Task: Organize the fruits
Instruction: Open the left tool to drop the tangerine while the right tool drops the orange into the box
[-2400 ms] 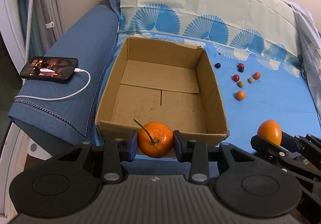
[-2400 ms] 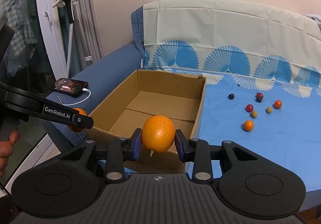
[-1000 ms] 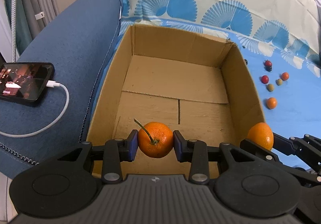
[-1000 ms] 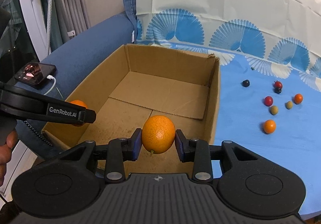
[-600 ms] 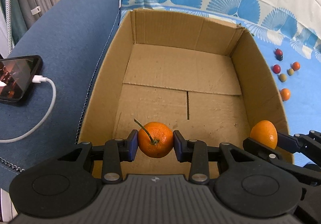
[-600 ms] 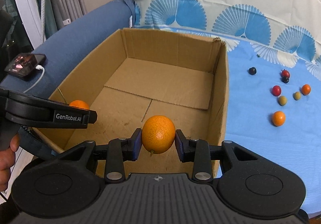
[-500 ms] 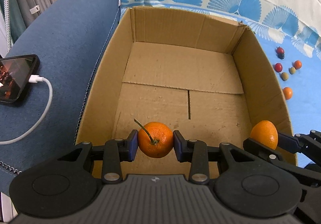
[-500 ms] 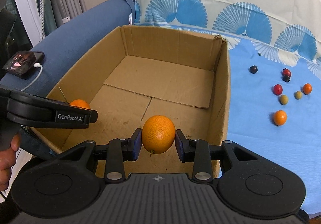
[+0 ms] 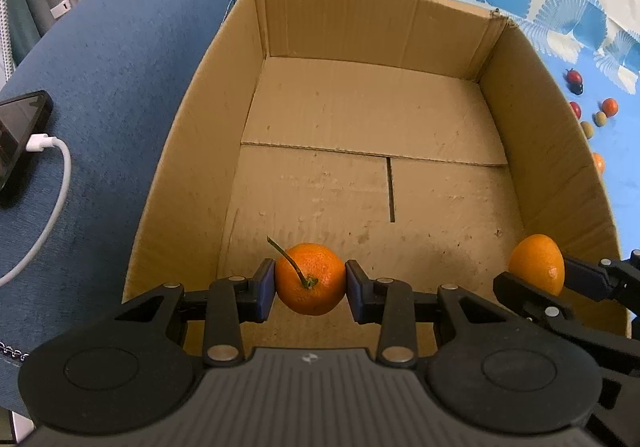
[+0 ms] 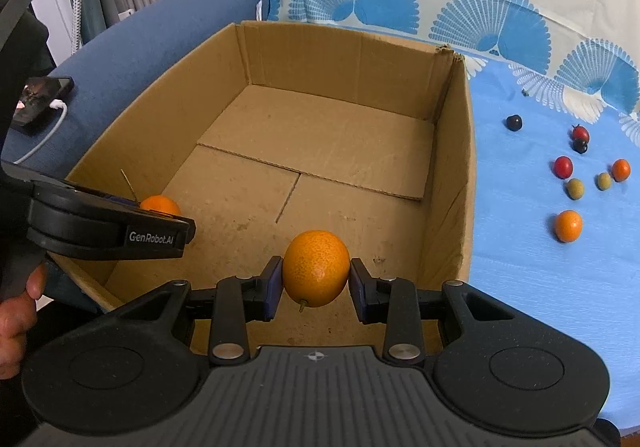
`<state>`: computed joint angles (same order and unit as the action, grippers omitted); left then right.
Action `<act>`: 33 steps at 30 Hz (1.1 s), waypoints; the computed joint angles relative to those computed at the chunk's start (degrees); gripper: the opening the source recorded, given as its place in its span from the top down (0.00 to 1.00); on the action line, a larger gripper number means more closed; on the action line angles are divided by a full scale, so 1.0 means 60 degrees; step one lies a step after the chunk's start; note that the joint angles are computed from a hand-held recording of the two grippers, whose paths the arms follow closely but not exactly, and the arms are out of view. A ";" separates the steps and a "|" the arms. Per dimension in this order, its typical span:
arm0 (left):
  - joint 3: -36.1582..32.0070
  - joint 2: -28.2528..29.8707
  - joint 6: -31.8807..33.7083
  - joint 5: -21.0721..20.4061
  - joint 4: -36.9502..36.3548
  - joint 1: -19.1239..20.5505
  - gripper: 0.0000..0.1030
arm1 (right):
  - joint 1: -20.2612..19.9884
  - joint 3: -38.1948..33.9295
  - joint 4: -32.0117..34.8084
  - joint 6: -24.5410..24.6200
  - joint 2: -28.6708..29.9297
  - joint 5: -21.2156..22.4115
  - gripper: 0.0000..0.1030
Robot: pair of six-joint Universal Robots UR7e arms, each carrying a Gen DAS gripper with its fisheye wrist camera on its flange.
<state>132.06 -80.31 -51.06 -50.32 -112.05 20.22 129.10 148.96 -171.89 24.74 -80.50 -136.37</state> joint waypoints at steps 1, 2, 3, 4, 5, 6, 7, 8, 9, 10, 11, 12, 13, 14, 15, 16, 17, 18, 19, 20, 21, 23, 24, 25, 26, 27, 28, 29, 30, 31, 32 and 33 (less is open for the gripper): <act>-0.0006 0.0019 -0.0006 0.0010 0.0016 0.0020 0.60 | -0.0031 0.0008 -0.0034 -0.0021 0.0043 0.0001 0.64; -0.0017 0.0050 0.0002 0.0021 0.0019 0.0046 0.60 | -0.0074 0.0022 -0.0134 -0.0089 0.0085 0.0016 0.64; -0.0027 0.0080 0.0013 0.0030 0.0009 0.0073 0.60 | -0.0108 0.0027 -0.0162 -0.0118 0.0111 0.0007 0.64; -0.0035 0.0102 0.0026 0.0037 0.0001 0.0097 0.60 | -0.0106 0.0026 -0.0184 -0.0117 0.0155 -0.0019 0.64; -0.0034 0.0122 0.0046 0.0043 -0.0017 0.0111 0.60 | -0.0109 0.0032 -0.0252 -0.0185 0.0195 -0.0042 0.64; -0.0033 0.0137 0.0062 0.0053 -0.0022 0.0122 0.60 | -0.0118 0.0037 -0.0288 -0.0230 0.0218 -0.0059 0.64; -0.0025 0.0149 0.0068 0.0067 -0.0027 0.0130 0.60 | -0.0127 0.0033 -0.0328 -0.0266 0.0249 -0.0067 0.64; -0.0021 0.0173 0.0063 0.0076 -0.0032 0.0133 0.60 | -0.0130 0.0033 -0.0363 -0.0307 0.0271 -0.0073 0.64; -0.0021 0.0187 0.0066 0.0086 -0.0032 0.0142 0.60 | -0.0143 0.0028 -0.0380 -0.0333 0.0290 -0.0076 0.64; -0.0019 0.0208 0.0073 0.0102 -0.0039 0.0148 0.60 | -0.0147 0.0026 -0.0387 -0.0344 0.0297 -0.0078 0.64; -0.0021 0.0224 0.0075 0.0119 -0.0032 0.0153 0.60 | -0.0165 0.0026 -0.0405 -0.0372 0.0302 -0.0065 0.64; -0.0021 0.0237 0.0095 0.0127 -0.0045 0.0163 0.60 | -0.0197 0.0022 -0.0408 -0.0405 0.0293 -0.0029 0.64; -0.0021 0.0244 0.0144 0.0122 -0.0081 0.0180 0.60 | -0.0204 0.0022 -0.0395 -0.0410 0.0281 0.0002 0.64; -0.0014 0.0242 0.0287 0.0069 -0.0176 0.0210 0.54 | -0.0230 0.0017 -0.0368 -0.0441 0.0240 0.0045 0.64; -0.0045 0.0230 0.0433 -0.0039 -0.0203 0.0238 0.32 | -0.0241 0.0005 -0.0311 -0.0477 0.0176 0.0089 0.64; -0.0096 0.0207 0.0450 -0.0122 -0.0158 0.0224 0.20 | -0.0205 -0.0002 -0.0265 -0.0507 0.0110 0.0087 0.62; -0.0066 0.0114 0.0504 -0.0198 -0.0280 0.0172 0.15 | -0.0118 -0.0028 -0.0178 -0.0480 0.0057 -0.0004 0.56; -0.0077 0.0076 0.0237 -0.0034 -0.0044 0.0014 0.14 | 0.0030 -0.0074 0.0098 -0.0313 -0.0033 -0.0223 0.52; -0.0078 0.0012 0.0134 0.0102 0.0123 -0.0129 0.13 | 0.0155 -0.0112 0.0416 -0.0206 -0.0187 -0.0362 0.37; -0.0108 -0.0061 0.0192 0.0066 0.0216 -0.0202 0.08 | 0.0275 -0.0126 0.0646 -0.0120 -0.0366 -0.0411 0.19; -0.0155 -0.0146 0.0128 0.0055 0.0417 -0.0296 0.04 | 0.0461 -0.0147 0.0932 0.0137 -0.0518 -0.0606 0.16; -0.0019 -0.0527 -0.0183 0.0242 0.0652 -0.0669 0.00 | 0.0804 -0.0129 0.1402 0.0396 -0.0951 -0.0659 0.10; 0.0039 -0.0721 -0.0397 0.0319 0.0861 -0.0890 0.00 | 0.0995 -0.0161 0.1882 0.0664 -0.1204 -0.0649 0.08; 0.0060 -0.0897 -0.0561 0.0305 0.1080 -0.1089 0.00 | 0.1177 -0.0190 0.2311 0.0970 -0.1417 -0.0671 0.06; 0.0071 -0.1068 -0.0665 0.0225 0.1262 -0.1264 0.00 | 0.1384 -0.0217 0.2748 0.1360 -0.1601 -0.0691 0.05; 0.0090 -0.1247 -0.0817 0.0139 0.1485 -0.1452 0.00 | 0.1586 -0.0264 0.3241 0.1766 -0.1787 -0.0653 0.05; 0.0097 -0.1415 -0.1078 0.0071 0.1787 -0.1668 0.00 | 0.1777 -0.0323 0.3715 0.2129 -0.1956 -0.0570 0.05; 0.0098 -0.1555 -0.1345 0.0007 0.2066 -0.1863 0.00 | 0.1962 -0.0392 0.4112 0.2461 -0.2065 -0.0504 0.04; 0.0100 -0.1720 -0.1611 -0.0083 0.2353 -0.2068 0.00 | 0.2175 -0.0468 0.4514 0.2825 -0.2163 -0.0458 0.04; 0.0120 -0.1899 -0.1882 -0.0214 0.2631 -0.2288 0.00 | 0.2413 -0.0549 0.4883 0.3183 -0.2240 -0.0417 0.03; 0.0126 -0.2032 -0.2091 -0.0327 0.2859 -0.2479 0.00 | 0.2606 -0.0612 0.5100 0.3428 -0.2264 -0.0390 0.03; 0.0130 -0.2170 -0.2292 -0.0411 0.3109 -0.2670 0.00 | 0.2811 -0.0709 0.5372 0.3706 -0.2259 -0.0394 0.03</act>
